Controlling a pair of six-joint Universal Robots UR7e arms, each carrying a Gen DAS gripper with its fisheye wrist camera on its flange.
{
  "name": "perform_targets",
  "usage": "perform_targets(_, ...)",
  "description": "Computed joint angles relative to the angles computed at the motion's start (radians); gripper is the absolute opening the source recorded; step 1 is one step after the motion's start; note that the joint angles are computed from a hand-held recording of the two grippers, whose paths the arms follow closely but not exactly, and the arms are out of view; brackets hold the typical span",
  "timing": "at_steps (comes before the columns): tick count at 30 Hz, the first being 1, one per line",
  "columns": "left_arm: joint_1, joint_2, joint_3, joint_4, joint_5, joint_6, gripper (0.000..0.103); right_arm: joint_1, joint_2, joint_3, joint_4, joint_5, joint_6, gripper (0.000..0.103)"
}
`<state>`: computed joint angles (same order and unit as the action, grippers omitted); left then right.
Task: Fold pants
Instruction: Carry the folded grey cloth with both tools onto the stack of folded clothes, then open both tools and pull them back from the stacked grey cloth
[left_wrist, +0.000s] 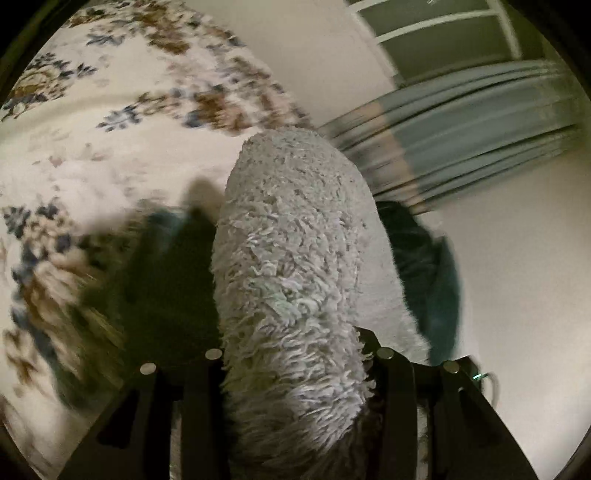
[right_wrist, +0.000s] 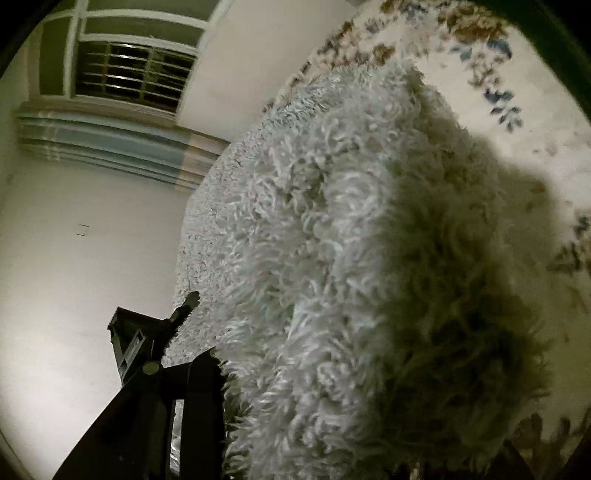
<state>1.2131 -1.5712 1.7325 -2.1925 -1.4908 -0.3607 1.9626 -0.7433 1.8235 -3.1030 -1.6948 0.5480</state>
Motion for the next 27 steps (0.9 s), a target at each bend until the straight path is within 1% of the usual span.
perform_targets(2,0.035,0.028,-0.012,0.062,0.044,0.026,0.042,-0.023,0.039,-0.010,0.028,-0.009,-0.007,0.036)
perform_targets(4,0.044,0.026,-0.001,0.098,0.100,0.064,0.049,-0.032,0.066,-0.038,0.055,-0.020,-0.026,0.038)
perform_targets(5,0.041,0.012,0.014,0.099,0.109,0.065,0.053,-0.029,0.069,-0.045,0.073,-0.032,-0.031,0.042)
perform_targets(6,0.032,0.000,0.021,0.107,0.127,0.059,0.054,-0.021,0.068,-0.053,0.097,-0.051,-0.032,0.049)
perform_targets(7,0.014,-0.014,0.030,0.115,0.151,0.052,0.054,-0.012,0.069,-0.069,0.126,-0.082,-0.035,0.054)
perform_targets(8,-0.007,-0.028,0.034,0.125,0.184,0.044,0.054,0.006,0.072,-0.089,0.161,-0.132,-0.029,0.064)
perform_targets(9,-0.034,-0.041,0.037,0.143,0.229,0.035,0.054,0.025,0.070,-0.105,0.199,-0.186,-0.023,0.071)
perform_targets(10,-0.049,-0.040,0.033,0.151,0.265,0.043,0.054,0.044,0.067,-0.120,0.234,-0.227,-0.014,0.071)
perform_targets(11,-0.072,-0.049,0.034,0.169,0.304,0.042,0.054,0.067,0.056,-0.127,0.278,-0.284,0.002,0.073)
perform_targets(12,-0.099,-0.057,0.032,0.201,0.359,0.038,0.055,0.096,0.049,-0.145,0.340,-0.350,0.017,0.079)
perform_targets(13,-0.126,-0.068,0.033,0.225,0.410,0.042,0.055,0.121,0.042,-0.159,0.388,-0.394,0.032,0.083)
perform_targets(14,-0.152,-0.080,0.038,0.245,0.451,0.043,0.060,0.145,0.047,-0.184,0.445,-0.455,0.049,0.094)
perform_targets(15,-0.173,-0.080,0.036,0.265,0.492,0.045,0.065,0.173,0.036,-0.186,0.501,-0.520,0.070,0.099)
perform_targets(16,-0.207,-0.092,0.040,0.309,0.542,0.032,0.076,0.192,0.031,-0.201,0.537,-0.571,0.075,0.099)
perform_targets(17,-0.232,-0.099,0.042,0.342,0.579,0.020,0.085,0.223,-0.002,-0.174,0.605,-0.616,0.122,0.099)
perform_targets(18,-0.279,-0.118,0.049,0.402,0.641,-0.014,0.087,0.251,-0.006,-0.186,0.665,-0.665,0.155,0.100)
perform_targets(19,-0.305,-0.124,0.051,0.436,0.679,-0.031,0.090,0.278,-0.012,-0.210,0.739,-0.704,0.194,0.103)
perform_targets(20,-0.331,-0.132,0.053,0.475,0.709,-0.053,0.091,0.308,-0.013,-0.236,0.822,-0.742,0.244,0.103)
perform_targets(21,-0.362,-0.144,0.052,0.525,0.737,-0.087,0.091,0.331,-0.020,-0.247,0.880,-0.778,0.287,0.103)
perform_targets(23,-0.432,-0.176,0.050,0.629,0.781,-0.170,0.091,0.396,-0.043,-0.286,1.044,-0.819,0.402,0.103)
perform_targets(24,-0.456,-0.188,0.048,0.656,0.786,-0.191,0.091,0.426,-0.052,-0.306,1.127,-0.839,0.457,0.103)
perform_targets(27,-0.558,-0.219,0.020,0.803,0.830,-0.314,0.091,0.505,-0.075,-0.356,1.296,-0.866,0.564,0.103)
